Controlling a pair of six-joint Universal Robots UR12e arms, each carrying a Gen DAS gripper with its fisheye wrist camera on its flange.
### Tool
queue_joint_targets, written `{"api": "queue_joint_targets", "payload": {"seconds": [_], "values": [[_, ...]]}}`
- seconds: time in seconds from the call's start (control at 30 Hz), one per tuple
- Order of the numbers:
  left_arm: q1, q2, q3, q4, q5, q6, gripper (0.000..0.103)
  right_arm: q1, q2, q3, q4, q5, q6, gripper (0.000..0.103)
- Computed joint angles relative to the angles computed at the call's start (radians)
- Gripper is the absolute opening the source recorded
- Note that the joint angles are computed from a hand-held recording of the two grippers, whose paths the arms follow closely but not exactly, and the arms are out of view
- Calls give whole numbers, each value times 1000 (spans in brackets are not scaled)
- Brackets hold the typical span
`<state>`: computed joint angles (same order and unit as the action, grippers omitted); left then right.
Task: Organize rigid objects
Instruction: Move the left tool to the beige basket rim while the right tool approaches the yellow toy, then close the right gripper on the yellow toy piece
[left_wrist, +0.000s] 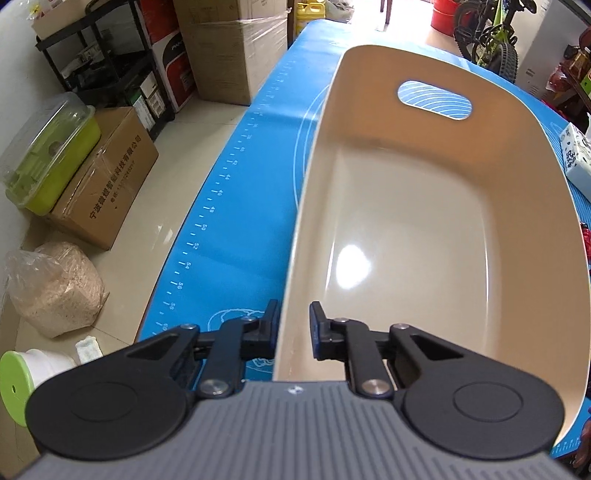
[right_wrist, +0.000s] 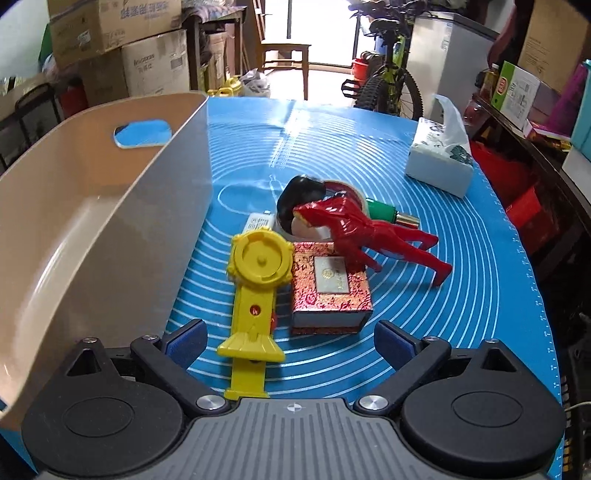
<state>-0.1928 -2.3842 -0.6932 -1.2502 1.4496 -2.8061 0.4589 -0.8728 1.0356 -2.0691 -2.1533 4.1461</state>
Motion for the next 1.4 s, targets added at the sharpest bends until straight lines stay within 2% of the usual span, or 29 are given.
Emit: {"api": "queue_joint_targets", "payload": {"seconds": [0.07, 0.3, 0.6, 0.7, 0.83, 0.97, 1.2, 1.4], "values": [[-2, -1, 1, 1, 8, -2, 10, -3, 2, -5, 10, 19, -14, 93], [-2, -8, 11, -4, 10, -6, 10, -10, 19, -27, 17, 59, -59, 79], [-2, -7, 9, -2, 11, -5, 10, -24, 10, 2, -72, 107, -23, 69], [-2, -5, 5, 1, 10, -5, 10, -30, 15, -6, -66, 117, 2, 65], [-2, -6, 7, -2, 10, -8, 10, -37, 27, -31, -31, 128, 16, 51], [-2, -6, 7, -4, 7, -9, 10, -40, 23, -15, -62, 141, 18, 39], [-1, -8, 11, -10, 3, -12, 10, -29, 17, -11, -61, 115, 7, 37], [-1, -7, 10, -9, 4, -12, 10, -25, -24, 50, -148, 89, 54, 36]]}}
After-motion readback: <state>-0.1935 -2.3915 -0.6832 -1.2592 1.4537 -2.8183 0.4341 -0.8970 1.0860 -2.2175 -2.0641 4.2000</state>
